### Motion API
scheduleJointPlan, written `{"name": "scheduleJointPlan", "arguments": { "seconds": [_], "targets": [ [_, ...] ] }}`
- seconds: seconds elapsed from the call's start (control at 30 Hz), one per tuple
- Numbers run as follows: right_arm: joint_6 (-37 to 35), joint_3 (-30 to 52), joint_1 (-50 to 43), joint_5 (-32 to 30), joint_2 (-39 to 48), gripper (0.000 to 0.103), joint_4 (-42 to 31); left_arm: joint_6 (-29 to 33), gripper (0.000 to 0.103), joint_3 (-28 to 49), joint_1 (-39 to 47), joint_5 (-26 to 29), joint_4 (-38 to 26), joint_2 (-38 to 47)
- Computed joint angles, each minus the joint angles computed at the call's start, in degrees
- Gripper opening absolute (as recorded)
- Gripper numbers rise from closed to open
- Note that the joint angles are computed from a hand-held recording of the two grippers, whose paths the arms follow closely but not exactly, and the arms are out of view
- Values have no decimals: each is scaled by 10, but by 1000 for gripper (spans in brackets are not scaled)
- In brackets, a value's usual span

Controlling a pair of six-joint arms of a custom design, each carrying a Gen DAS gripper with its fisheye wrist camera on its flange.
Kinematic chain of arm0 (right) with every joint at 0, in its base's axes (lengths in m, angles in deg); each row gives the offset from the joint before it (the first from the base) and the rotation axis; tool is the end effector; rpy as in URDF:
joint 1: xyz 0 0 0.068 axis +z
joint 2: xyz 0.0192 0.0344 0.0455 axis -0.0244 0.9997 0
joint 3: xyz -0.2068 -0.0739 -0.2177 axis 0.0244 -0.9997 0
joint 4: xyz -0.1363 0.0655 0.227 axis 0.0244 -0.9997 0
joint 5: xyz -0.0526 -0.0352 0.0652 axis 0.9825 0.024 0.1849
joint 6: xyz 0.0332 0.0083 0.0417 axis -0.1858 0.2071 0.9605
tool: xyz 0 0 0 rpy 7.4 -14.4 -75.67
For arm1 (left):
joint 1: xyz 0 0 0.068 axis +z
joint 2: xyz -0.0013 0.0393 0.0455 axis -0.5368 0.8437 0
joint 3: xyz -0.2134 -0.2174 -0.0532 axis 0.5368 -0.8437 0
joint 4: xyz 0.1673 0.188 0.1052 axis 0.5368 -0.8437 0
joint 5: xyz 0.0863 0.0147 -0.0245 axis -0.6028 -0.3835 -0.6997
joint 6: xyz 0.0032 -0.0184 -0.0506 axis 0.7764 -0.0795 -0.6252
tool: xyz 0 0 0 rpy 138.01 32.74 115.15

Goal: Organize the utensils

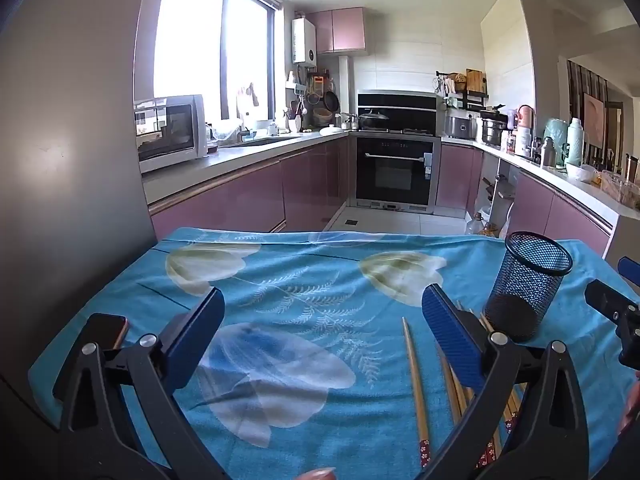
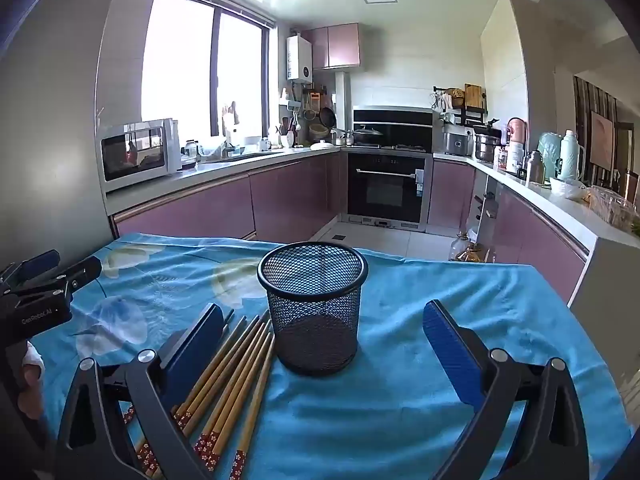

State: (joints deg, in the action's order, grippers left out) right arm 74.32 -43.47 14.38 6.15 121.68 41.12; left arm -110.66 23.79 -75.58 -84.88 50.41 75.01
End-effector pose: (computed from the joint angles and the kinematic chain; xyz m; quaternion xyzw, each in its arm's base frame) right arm 0.2232 0.0669 0.1769 -0.1481 0.8218 0.1159 0.5378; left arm 0.1589 -0.1086 0.1955 -0.1390 0.8267 0.1166 0.5326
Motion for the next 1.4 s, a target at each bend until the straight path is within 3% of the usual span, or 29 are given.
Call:
{"name": "scheduleJointPlan", "arguments": {
  "seconds": [0.13, 0.23, 0.27, 0.77, 1.4],
  "targets": [
    [7, -3, 10, 8, 2, 97, 3, 6, 97, 4, -9, -17, 6, 2],
    [2, -3, -28, -35, -20, 97, -15, 4, 97, -1, -34, -47, 11, -2],
    [6, 0, -5, -11, -5, 97, -6, 7, 97, -3, -34, -43, 4, -15],
    [13, -13, 4, -8, -18, 97, 4, -16, 97, -18, -77, -85, 3, -30],
    [17, -18, 5, -9, -31, 97, 2, -51, 97, -7, -117, -124, -43, -39]
  ]
}}
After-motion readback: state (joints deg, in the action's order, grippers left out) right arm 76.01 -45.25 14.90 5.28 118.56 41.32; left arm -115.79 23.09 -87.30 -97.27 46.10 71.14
